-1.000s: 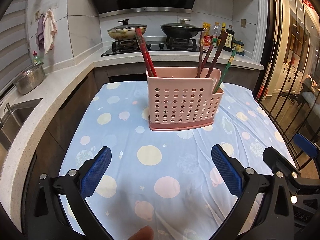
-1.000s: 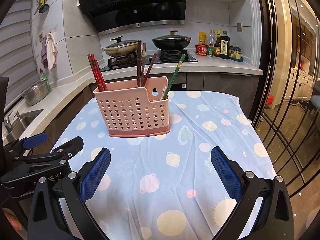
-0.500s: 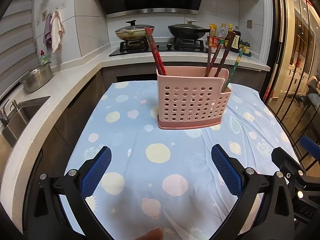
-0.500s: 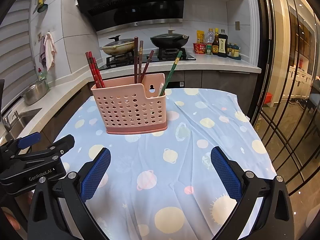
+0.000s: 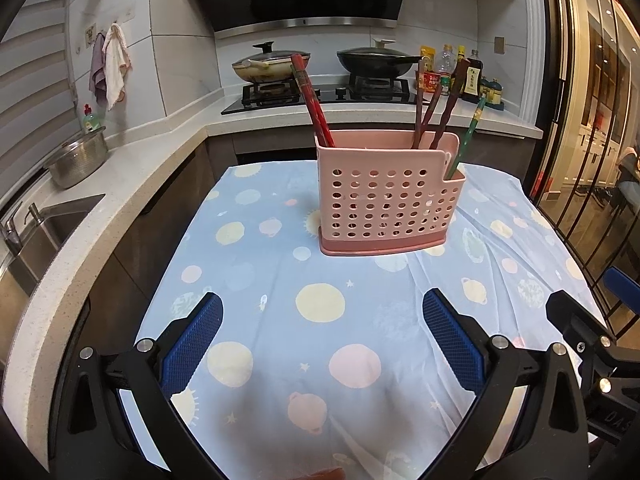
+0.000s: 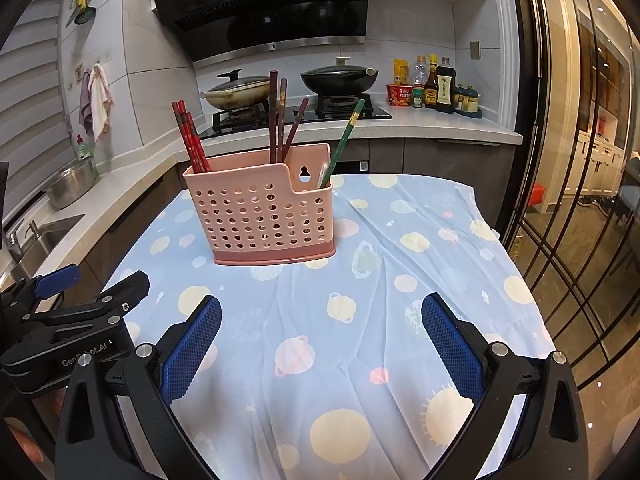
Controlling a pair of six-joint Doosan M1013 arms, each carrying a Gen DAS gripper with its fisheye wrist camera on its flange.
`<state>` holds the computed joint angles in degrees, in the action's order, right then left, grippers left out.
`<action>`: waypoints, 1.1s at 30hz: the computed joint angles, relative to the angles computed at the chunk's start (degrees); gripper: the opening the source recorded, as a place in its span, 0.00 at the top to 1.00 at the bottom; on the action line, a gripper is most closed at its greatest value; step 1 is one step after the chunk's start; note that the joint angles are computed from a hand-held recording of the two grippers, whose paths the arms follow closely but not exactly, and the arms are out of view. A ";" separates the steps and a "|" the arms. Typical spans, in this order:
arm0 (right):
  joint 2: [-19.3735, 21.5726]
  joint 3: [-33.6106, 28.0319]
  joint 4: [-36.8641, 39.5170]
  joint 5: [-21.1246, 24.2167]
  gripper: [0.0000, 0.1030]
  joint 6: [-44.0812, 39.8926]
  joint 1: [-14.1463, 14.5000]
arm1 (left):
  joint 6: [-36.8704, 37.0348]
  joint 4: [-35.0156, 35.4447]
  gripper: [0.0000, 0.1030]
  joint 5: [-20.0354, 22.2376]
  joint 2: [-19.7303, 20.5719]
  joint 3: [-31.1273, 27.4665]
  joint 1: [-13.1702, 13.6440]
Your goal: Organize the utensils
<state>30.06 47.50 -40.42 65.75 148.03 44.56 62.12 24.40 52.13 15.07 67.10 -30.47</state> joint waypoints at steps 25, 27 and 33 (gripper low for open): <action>-0.15 0.76 0.40 0.03 0.06 0.22 -0.01 | -2.16 1.84 0.07 1.22 0.26 0.17 0.09; -0.16 0.76 0.45 0.00 0.06 0.17 -0.02 | -2.12 1.87 0.07 1.20 0.25 0.21 0.11; -0.22 0.92 0.43 -0.06 0.06 0.24 -0.02 | -2.12 1.68 0.07 1.28 0.25 0.29 0.21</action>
<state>29.84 48.41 -40.00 65.69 148.27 44.54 60.00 26.08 53.41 15.32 67.39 -30.26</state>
